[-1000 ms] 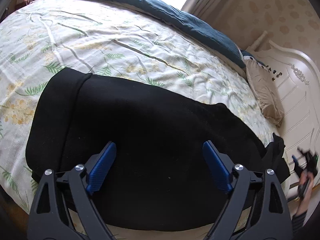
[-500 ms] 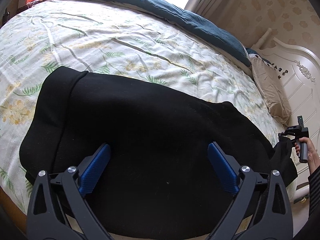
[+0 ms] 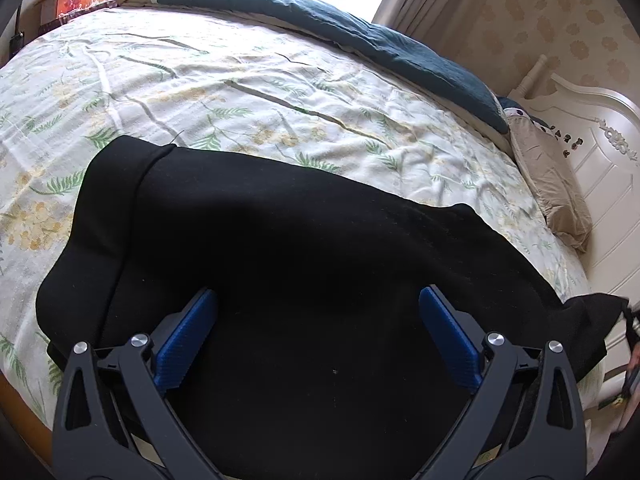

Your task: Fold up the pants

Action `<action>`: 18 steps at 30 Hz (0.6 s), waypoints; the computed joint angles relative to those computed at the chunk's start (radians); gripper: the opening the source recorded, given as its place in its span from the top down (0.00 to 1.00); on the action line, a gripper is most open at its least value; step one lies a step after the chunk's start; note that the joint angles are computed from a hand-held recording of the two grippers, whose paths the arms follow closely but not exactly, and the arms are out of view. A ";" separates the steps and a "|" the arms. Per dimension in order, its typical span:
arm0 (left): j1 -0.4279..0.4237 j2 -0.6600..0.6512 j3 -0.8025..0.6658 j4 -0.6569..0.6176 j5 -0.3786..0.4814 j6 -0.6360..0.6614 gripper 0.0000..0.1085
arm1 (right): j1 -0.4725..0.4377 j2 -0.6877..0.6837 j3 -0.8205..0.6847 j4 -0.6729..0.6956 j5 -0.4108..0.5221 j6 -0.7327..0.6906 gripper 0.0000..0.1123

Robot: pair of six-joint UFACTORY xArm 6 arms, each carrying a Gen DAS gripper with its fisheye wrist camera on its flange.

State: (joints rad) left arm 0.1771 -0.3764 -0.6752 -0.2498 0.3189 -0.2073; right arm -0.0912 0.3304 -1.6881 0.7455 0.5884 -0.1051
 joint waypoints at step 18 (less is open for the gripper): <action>-0.003 0.012 -0.011 0.155 0.021 -0.125 0.08 | -0.139 -0.135 0.439 1.072 0.121 -0.367 0.60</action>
State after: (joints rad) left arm 0.1740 -0.3641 -0.6860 -0.0950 0.3401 -0.3325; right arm -0.2298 0.1956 -1.2489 1.8171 0.7093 -0.4716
